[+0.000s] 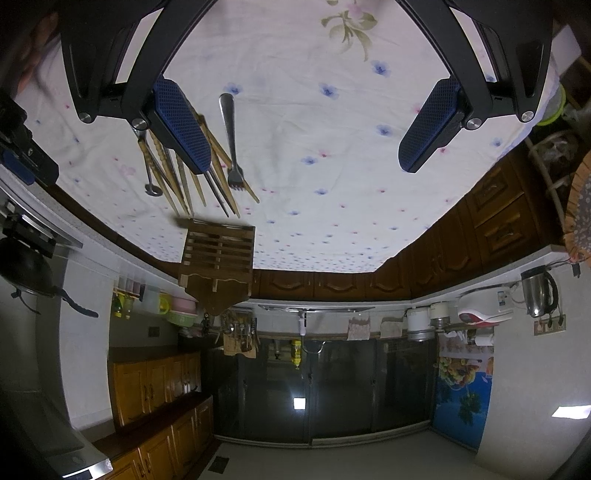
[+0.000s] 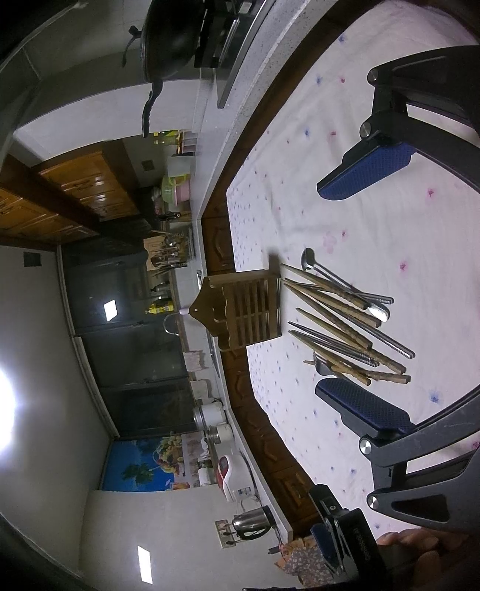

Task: Organize utensils

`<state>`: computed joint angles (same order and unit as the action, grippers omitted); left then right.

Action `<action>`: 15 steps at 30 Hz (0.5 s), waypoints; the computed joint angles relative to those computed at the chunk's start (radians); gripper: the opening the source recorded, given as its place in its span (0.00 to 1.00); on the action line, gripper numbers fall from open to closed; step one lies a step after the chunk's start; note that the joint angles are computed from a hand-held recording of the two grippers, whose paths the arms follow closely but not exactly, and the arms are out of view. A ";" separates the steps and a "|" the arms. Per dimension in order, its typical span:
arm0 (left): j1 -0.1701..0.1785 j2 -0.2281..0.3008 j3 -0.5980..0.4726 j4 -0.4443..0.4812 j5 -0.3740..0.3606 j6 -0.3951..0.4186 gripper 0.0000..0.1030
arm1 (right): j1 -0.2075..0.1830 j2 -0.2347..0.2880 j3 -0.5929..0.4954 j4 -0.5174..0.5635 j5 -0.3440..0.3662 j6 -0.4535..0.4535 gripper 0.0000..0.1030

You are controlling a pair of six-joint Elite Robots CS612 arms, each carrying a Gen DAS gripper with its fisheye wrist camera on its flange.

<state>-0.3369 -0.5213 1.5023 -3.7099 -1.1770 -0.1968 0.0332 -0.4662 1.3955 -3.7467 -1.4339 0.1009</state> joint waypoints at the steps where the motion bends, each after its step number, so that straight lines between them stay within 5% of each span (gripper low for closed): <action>1: 0.000 0.000 0.000 0.000 -0.001 -0.002 1.00 | 0.000 0.000 0.000 -0.001 0.000 0.001 0.95; 15: 0.031 -0.001 -0.061 0.200 -0.118 -0.068 1.00 | -0.013 -0.010 -0.022 0.090 0.051 0.032 0.96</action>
